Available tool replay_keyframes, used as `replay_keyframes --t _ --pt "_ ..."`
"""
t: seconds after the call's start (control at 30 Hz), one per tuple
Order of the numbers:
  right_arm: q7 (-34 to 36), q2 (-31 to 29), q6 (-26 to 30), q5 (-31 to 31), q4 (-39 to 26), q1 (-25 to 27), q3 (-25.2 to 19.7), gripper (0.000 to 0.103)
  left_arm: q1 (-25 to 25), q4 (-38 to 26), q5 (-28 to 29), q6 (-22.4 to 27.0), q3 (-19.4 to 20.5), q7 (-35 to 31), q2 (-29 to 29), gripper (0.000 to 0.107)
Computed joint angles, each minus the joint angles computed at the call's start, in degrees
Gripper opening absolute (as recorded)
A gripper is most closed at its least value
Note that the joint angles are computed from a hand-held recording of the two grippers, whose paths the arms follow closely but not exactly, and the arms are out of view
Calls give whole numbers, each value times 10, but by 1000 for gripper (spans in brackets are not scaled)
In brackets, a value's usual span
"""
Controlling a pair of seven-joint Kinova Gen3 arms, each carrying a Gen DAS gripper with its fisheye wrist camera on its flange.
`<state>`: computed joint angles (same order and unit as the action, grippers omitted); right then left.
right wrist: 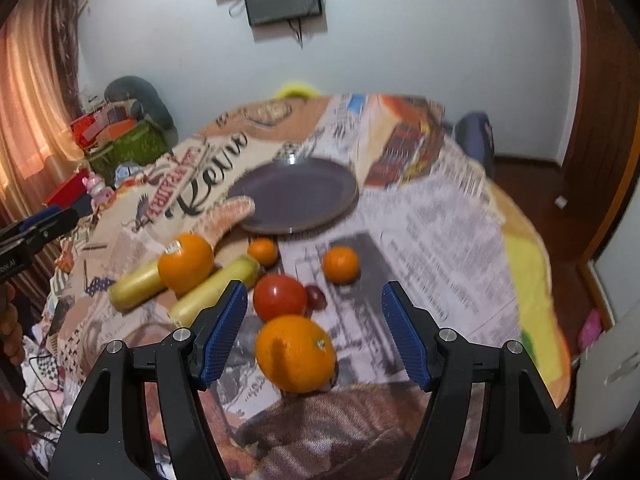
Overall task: Organize fruits
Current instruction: 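Close the left tool on a yellow corn cob while the right tool closes on a large orange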
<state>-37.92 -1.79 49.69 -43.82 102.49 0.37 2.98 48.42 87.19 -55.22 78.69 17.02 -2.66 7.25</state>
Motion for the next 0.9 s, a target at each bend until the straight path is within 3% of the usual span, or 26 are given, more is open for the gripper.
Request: replay_keyframes --t 0.43,0.9 --pt "-27 26 19 44 -9 -11 -22 67 -94 64 155 -132 -24 -82 -12 71" --pt "-61 63 33 78 -19 -13 -40 67 -132 68 229 -203 -48 -181 17 71"
